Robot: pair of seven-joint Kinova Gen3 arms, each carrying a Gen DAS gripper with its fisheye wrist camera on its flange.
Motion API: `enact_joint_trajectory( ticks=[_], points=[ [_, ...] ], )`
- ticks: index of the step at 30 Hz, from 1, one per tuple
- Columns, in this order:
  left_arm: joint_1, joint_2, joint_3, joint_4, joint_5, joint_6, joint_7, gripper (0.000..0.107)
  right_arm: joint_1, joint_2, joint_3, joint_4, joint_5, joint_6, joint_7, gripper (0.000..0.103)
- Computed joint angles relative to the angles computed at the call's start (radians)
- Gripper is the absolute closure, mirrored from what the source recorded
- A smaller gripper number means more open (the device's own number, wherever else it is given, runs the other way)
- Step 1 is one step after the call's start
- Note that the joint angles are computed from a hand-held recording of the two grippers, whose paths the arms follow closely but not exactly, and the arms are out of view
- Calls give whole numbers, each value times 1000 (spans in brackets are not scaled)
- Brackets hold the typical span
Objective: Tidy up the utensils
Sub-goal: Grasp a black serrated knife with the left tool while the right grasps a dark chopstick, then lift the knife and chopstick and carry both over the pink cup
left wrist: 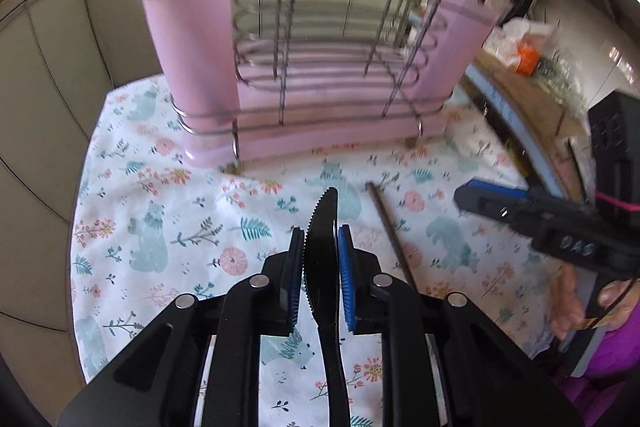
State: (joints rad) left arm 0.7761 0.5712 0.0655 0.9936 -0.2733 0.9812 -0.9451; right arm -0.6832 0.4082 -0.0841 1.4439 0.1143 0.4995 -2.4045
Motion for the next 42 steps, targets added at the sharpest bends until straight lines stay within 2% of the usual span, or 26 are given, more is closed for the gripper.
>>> enact_joint_trajectory(
  ticks=[5,13,32,42],
  points=[
    [16,-73,-28,124,-40,-141,81,91,14,14,-20,-18,-25,12,16,68],
    [45,-157,-53,266,-159,-300,238,91,57,33,-57,-33,-108,21,59,68],
    [11,-242,-47,424,-261,-442,413,91,110,98,-87,-124,-245,82,125,68],
    [-10,-265,-44,465,-280,-477,456,91,147,168,-102,-248,-312,186,163,69]
  ],
)
